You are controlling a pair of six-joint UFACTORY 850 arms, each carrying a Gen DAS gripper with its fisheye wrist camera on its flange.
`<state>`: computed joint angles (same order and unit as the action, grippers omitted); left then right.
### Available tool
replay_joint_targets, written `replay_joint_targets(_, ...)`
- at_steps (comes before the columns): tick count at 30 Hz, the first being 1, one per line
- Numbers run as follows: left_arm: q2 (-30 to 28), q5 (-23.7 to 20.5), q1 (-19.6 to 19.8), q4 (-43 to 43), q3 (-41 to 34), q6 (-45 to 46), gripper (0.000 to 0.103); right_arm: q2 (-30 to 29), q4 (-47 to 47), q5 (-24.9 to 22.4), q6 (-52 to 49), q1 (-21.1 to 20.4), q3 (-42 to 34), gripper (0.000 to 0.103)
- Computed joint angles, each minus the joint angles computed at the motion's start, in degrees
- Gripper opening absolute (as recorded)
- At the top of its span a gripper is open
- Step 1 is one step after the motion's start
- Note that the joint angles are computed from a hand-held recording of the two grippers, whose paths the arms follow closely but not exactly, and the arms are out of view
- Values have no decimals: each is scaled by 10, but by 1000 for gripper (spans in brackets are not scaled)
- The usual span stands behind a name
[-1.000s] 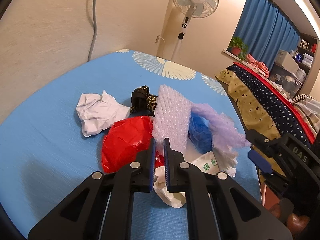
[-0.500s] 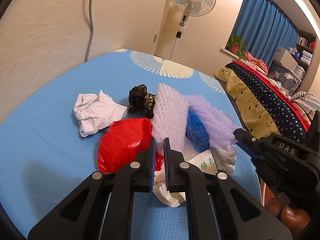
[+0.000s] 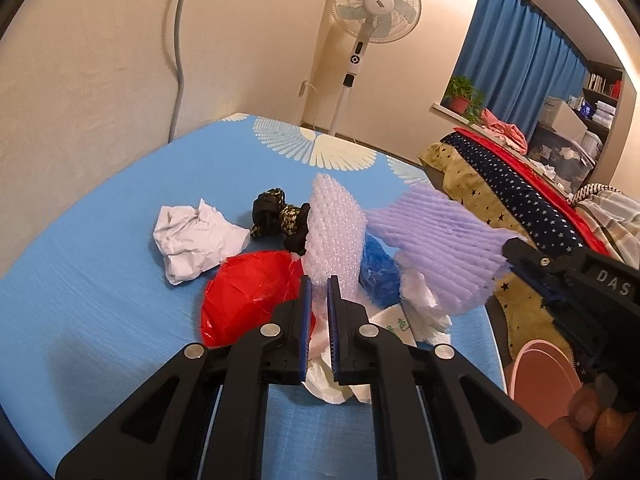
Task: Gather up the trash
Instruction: 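Carry the purple foam net and bubble wrap in both tools over the pink bin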
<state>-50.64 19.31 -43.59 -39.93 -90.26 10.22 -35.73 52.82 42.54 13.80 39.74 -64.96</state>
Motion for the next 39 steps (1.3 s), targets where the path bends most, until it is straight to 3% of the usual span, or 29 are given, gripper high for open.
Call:
replay_joint_targets(11,40,17,-5,39,50,-23,8,42,211,31,-255,49,3,8)
replay_joint_targets(24,99,32,-15,111,120,-64,8,104,335,85,-338,91,41,9)
replay_joint_targets(39,121,47,-31,126,142,-61,8,172,393,156,-325,131,112,9)
